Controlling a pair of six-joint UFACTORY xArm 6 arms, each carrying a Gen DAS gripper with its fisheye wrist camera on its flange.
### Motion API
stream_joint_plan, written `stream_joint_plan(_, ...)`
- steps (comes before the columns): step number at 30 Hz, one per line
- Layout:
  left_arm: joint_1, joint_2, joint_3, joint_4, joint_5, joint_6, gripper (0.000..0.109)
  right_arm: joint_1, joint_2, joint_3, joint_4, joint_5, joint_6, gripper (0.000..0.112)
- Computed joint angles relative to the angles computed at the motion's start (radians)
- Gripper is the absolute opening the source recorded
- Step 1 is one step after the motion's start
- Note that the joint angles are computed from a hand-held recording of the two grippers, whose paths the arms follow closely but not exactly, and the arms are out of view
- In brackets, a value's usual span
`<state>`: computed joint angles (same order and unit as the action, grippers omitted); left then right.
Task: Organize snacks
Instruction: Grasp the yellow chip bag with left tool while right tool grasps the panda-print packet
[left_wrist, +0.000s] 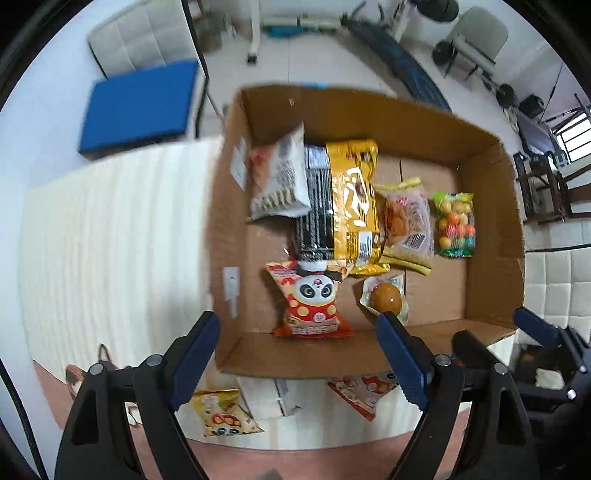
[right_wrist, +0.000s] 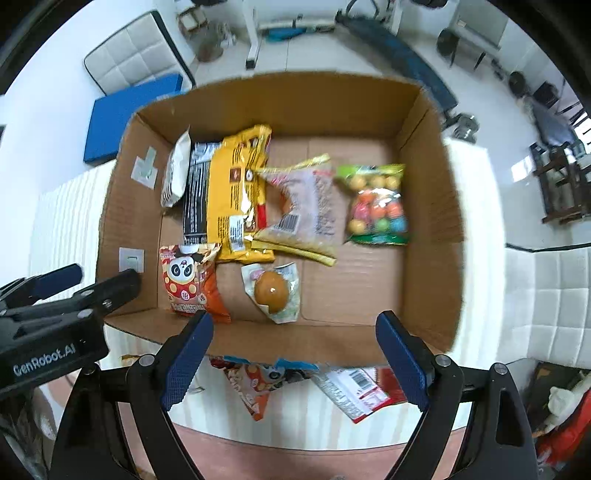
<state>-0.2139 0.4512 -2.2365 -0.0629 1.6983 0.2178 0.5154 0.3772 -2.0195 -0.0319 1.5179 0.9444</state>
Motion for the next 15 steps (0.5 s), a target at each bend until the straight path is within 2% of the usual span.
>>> stream_joint_plan(7,0.033,-0.216,0.259,-0.011,-0.171,0.04,0.086,0.057,-0.07,0.011,-0.084,0.037,0.047,0.092)
stream_joint_plan(15,0.056,-0.382,0.413,-0.048,-0.261,0.07,0.086,0.132,-0.144,0.024,-0.209,0.086,0.134,0.092)
